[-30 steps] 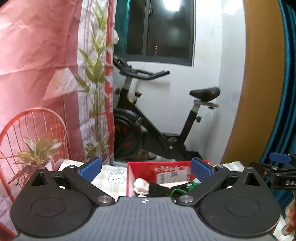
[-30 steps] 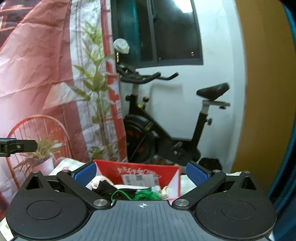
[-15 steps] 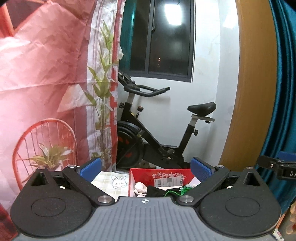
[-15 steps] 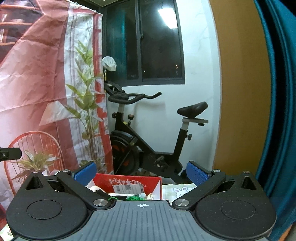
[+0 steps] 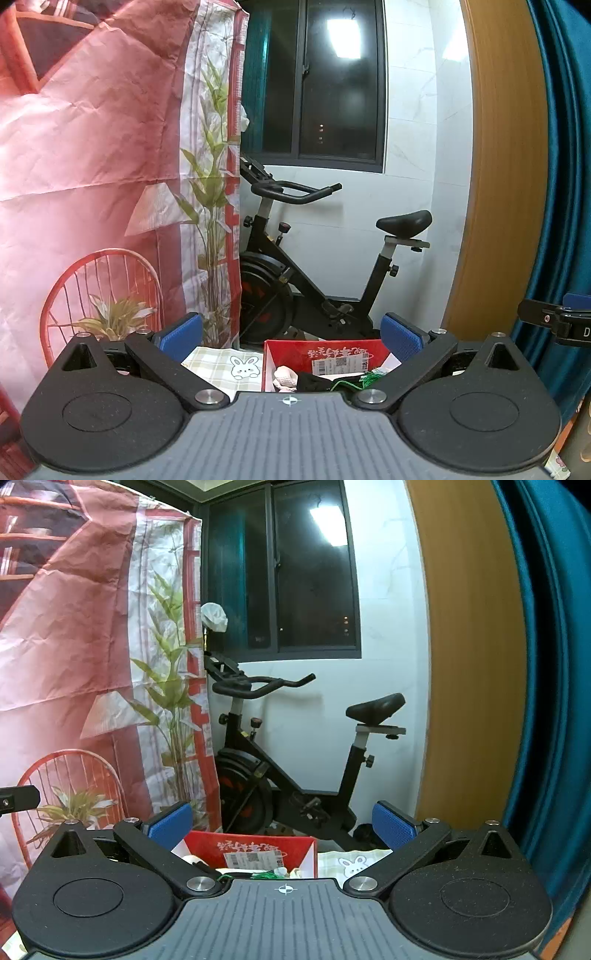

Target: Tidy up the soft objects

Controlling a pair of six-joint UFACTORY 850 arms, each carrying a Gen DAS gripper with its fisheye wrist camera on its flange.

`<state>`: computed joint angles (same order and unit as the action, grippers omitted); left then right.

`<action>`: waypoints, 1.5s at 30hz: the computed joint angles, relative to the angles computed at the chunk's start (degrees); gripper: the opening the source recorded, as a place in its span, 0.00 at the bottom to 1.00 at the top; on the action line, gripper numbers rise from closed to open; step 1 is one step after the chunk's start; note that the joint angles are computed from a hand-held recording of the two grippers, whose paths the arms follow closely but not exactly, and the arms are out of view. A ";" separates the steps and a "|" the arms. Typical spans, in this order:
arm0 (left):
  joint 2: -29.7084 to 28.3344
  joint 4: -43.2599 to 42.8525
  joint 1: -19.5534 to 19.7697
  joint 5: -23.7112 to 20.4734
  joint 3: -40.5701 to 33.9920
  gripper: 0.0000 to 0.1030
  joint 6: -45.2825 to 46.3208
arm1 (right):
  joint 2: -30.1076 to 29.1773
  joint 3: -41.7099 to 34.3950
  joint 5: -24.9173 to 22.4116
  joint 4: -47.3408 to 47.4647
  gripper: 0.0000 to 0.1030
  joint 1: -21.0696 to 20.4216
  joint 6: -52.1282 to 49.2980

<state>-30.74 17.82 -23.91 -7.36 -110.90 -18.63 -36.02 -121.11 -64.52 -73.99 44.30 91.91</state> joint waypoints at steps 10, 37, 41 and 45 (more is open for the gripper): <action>0.01 2.42 0.14 -0.63 0.10 1.00 -3.04 | 0.70 0.90 -0.50 0.53 1.00 -0.10 0.72; 0.59 2.59 0.05 -1.13 0.76 1.00 -3.06 | 1.89 3.09 -0.19 0.41 1.00 -0.37 1.35; 0.35 1.96 0.08 -1.37 0.37 1.00 -2.45 | 2.02 3.29 -0.04 0.36 1.00 -0.41 1.37; 0.46 1.18 0.09 -1.39 0.50 1.00 -1.72 | 2.09 3.42 0.04 0.37 1.00 -0.42 1.43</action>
